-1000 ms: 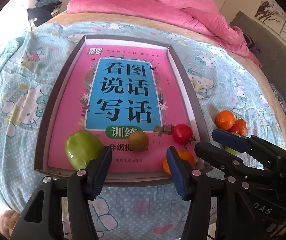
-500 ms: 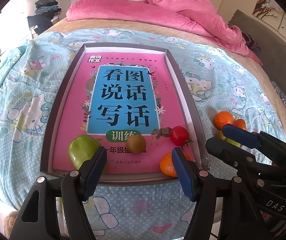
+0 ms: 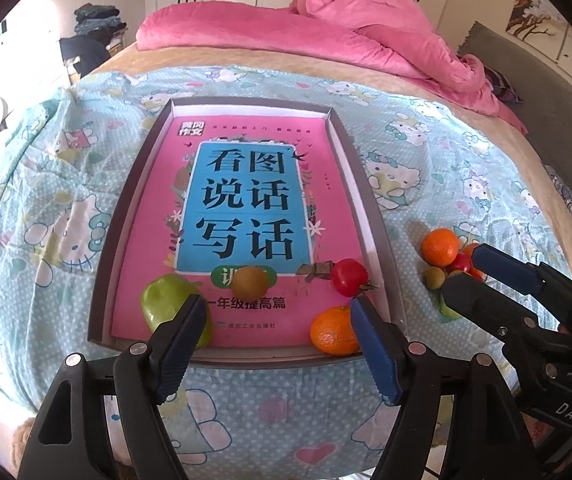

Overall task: Organize fruits
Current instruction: 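Move both open grippers from the tray to the fruit pile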

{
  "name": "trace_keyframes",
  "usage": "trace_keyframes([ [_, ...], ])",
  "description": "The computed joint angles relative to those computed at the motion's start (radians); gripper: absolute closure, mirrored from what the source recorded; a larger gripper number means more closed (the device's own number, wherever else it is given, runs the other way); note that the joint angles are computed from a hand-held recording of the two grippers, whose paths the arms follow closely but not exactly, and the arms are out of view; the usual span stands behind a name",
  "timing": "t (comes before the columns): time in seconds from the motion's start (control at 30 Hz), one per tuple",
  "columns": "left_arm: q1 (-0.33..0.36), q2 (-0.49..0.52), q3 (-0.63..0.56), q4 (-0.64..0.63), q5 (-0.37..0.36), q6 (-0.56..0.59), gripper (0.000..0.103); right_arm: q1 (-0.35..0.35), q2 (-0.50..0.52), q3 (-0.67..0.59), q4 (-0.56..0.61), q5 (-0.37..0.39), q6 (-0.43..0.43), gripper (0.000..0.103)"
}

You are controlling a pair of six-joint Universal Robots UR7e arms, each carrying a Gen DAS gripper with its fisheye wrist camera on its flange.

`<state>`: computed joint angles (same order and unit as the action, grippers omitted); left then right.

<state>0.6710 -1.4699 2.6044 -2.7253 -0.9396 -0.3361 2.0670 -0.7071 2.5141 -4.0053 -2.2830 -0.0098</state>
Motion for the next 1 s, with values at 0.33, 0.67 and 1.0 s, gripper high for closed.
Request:
trace_keyframes([
  [0.33, -0.058, -0.019, 0.009, 0.001, -0.015, -0.015, 0.027, 0.004, -0.029, 0.067, -0.071, -0.034, 0.011, 0.045],
  [0.67, -0.107, -0.014, 0.017, 0.019, -0.017, -0.029, 0.027, -0.022, -0.041, 0.131, -0.145, -0.083, 0.017, 0.045],
  [1.0, -0.157, -0.008, 0.023, 0.038, -0.034, -0.048, 0.027, -0.053, -0.058, 0.182, -0.222, -0.1, 0.024, 0.045],
])
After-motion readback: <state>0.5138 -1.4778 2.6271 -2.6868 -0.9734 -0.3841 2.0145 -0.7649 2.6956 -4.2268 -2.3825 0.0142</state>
